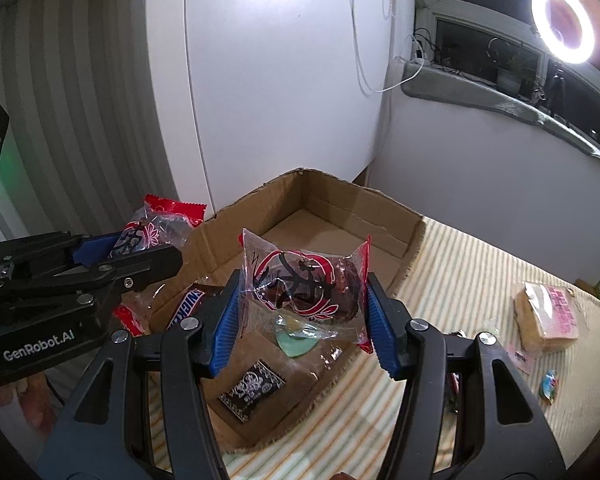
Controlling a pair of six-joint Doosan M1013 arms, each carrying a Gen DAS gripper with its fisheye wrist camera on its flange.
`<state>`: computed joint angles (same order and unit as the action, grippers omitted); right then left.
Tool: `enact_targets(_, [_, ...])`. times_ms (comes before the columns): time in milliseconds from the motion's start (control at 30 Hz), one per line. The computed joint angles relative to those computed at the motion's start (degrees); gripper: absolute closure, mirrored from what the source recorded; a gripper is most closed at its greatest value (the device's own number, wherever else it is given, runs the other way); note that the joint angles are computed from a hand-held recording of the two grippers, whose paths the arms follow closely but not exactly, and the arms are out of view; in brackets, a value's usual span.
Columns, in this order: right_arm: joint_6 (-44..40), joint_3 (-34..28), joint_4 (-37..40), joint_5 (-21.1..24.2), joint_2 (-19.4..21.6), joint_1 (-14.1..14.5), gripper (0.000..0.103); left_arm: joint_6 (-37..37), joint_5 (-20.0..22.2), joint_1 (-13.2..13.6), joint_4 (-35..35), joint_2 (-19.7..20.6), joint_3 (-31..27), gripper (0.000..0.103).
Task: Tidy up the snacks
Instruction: 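Open both grippers to drop the red packets into the box, then move both grippers back toward the table snacks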
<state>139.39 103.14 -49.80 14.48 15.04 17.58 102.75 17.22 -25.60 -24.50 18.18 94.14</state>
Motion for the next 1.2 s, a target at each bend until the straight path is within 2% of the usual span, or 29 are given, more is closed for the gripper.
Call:
enact_targets(67, [-3.18,-0.45,2.44,-0.18,0.55,-0.11,0.041,0.32,-0.12,-0.03,0.05,0.0,-0.07,0.068])
enact_targets(133, [-2.04,-0.33,1.51,-1.04,0.73,-0.36,0.037,-2.35,-1.09,-0.17,2.85,-0.14,0.17,0.068])
enact_targets(200, [-4.16,-0.42,3.77,-1.58,0.94,-0.57,0.03,-2.54,-1.26,0.04,2.52,-0.1,0.18,0.066])
enact_targets(300, [0.87,-0.18,-1.44,-1.66,0.96,-0.43,0.03,-5.65,-2.52,-0.04,5.34,-0.29,0.51,0.057])
enact_targets(700, [4.65,1.82,-3.76,0.29,-1.22,-0.64,0.03,-6.72,-3.51,-0.69,7.49,-1.2,1.07,0.057])
enact_targets(1000, [12.99,4.8,-10.35,1.55,-3.9,-1.26,0.03,-7.93,-3.76,-1.48,9.44,-2.15,1.67,0.057])
enact_targets(1100, [15.29,6.18,-11.78,2.2,-4.95,-1.99,0.029,-8.95,-4.09,-2.09,10.83,-2.51,1.96,0.051])
enact_targets(1200, [17.72,7.84,-13.06,2.72,-6.1,-3.06,0.03,-8.44,-4.23,-2.72,10.69,-2.69,2.01,0.05])
